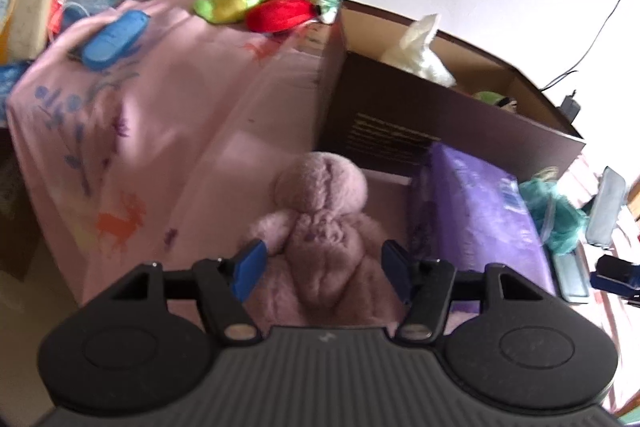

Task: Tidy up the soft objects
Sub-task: 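Grasp the pink teddy bear with the left gripper while the right gripper grasps the teal mesh pouf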

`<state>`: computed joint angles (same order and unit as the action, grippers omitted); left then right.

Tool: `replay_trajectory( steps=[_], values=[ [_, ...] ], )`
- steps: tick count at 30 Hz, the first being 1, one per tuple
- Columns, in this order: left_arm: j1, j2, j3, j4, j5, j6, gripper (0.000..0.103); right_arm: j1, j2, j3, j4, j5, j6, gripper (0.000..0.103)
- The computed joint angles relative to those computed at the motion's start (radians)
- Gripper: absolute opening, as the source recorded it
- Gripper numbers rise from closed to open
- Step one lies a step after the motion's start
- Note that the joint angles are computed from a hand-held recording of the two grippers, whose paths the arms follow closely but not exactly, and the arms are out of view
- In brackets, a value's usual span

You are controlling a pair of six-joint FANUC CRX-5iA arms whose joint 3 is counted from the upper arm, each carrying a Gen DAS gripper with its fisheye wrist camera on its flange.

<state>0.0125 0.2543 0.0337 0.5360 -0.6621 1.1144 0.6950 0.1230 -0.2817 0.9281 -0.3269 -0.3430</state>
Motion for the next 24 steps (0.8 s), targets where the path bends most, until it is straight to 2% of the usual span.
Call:
replay_trajectory(
  steps=[4,7,12,16,21,24],
  values=[
    [0.002,-0.013,-0.024,0.007,0.025,-0.018,0.064,-0.008,0.006,0.0,-0.021,0.021,0.024,0.021],
    [-0.001,0.007,-0.004,-0.022,0.002,0.006,0.065,-0.012,0.011,0.001,-0.032,0.044,0.046,0.021],
    [-0.008,0.03,-0.004,0.017,-0.002,-0.039,0.067,-0.034,0.015,-0.014,0.023,0.082,-0.019,0.021],
    [-0.012,0.053,0.024,-0.009,0.01,-0.027,0.069,-0.042,0.02,-0.01,0.023,0.072,-0.055,0.021],
    [-0.016,0.081,0.051,0.014,-0.01,-0.06,0.069,-0.062,0.037,-0.011,0.089,0.074,-0.171,0.021],
    [-0.025,0.097,0.07,0.008,-0.014,-0.04,0.069,-0.086,0.057,-0.016,0.219,0.085,-0.355,0.021]
  ],
)
